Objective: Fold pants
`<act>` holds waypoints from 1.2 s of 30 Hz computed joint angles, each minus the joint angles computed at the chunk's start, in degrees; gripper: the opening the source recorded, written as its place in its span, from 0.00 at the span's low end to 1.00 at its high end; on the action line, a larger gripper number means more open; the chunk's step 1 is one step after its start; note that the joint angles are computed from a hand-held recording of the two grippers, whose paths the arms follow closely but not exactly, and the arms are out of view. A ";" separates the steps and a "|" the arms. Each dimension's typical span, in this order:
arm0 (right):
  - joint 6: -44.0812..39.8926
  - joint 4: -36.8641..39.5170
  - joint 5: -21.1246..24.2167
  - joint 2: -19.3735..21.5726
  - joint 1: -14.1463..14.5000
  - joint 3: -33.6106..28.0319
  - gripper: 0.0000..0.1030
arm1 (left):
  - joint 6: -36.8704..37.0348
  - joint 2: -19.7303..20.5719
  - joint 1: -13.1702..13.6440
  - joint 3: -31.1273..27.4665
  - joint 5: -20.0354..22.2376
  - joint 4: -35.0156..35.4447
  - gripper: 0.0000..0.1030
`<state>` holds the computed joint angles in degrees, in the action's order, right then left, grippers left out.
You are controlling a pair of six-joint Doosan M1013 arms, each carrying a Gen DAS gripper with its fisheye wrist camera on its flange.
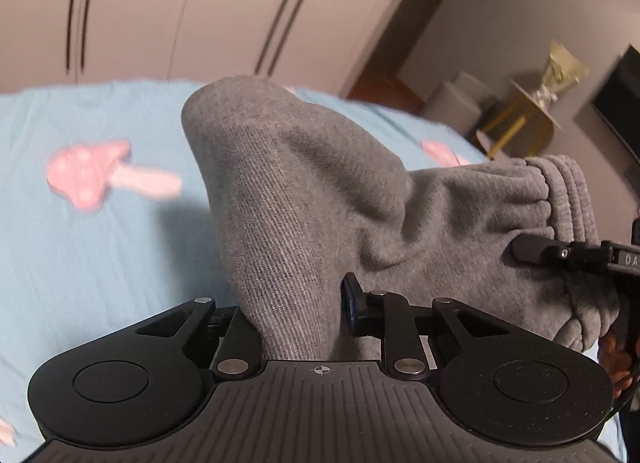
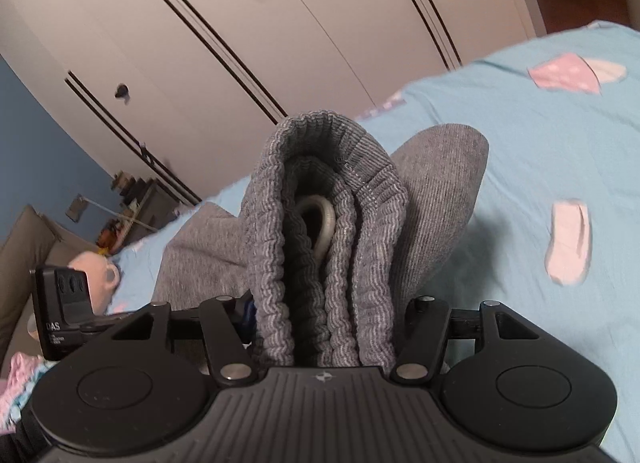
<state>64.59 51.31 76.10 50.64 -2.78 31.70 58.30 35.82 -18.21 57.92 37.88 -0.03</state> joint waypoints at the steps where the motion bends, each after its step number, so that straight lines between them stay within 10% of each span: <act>1: 0.38 0.26 -0.17 1.07 0.17 -2.04 0.58 | -0.34 0.36 0.22 -0.88 0.01 0.77 0.22; 5: 4.84 -0.38 0.11 7.02 0.89 -12.88 0.58 | -4.94 2.60 1.09 -4.40 0.27 4.23 0.26; 10: 5.22 -15.87 -4.14 10.52 2.95 -18.77 0.82 | -21.06 6.61 0.48 -10.09 15.30 19.17 0.79; 14: 8.82 -31.11 -21.77 0.93 3.79 0.28 0.92 | -32.54 0.84 -0.20 1.05 7.93 25.96 0.90; 19: -2.80 -12.46 -38.14 -8.81 1.87 19.65 0.95 | -37.83 -2.12 -2.48 5.89 2.56 31.89 0.93; 22: -14.31 2.19 -37.92 -10.65 1.84 23.11 0.71 | -32.89 -2.04 -2.85 5.74 -2.57 27.40 0.93; 25: -12.71 0.21 -32.81 -9.93 2.06 21.95 0.48 | -26.16 -0.65 -3.15 3.85 -1.88 20.71 0.93; 27: -10.38 -5.52 -33.95 -9.86 2.50 22.83 0.45 | -23.01 0.89 -3.80 1.83 3.87 21.68 0.93; 30: -13.12 -9.67 -37.52 -10.17 2.04 25.40 0.09 | -29.03 2.19 -4.51 1.28 12.55 28.59 0.95; 36: -10.34 -10.74 -37.16 -11.29 2.02 26.02 0.10 | -40.30 -0.49 -4.99 4.85 14.22 32.20 0.92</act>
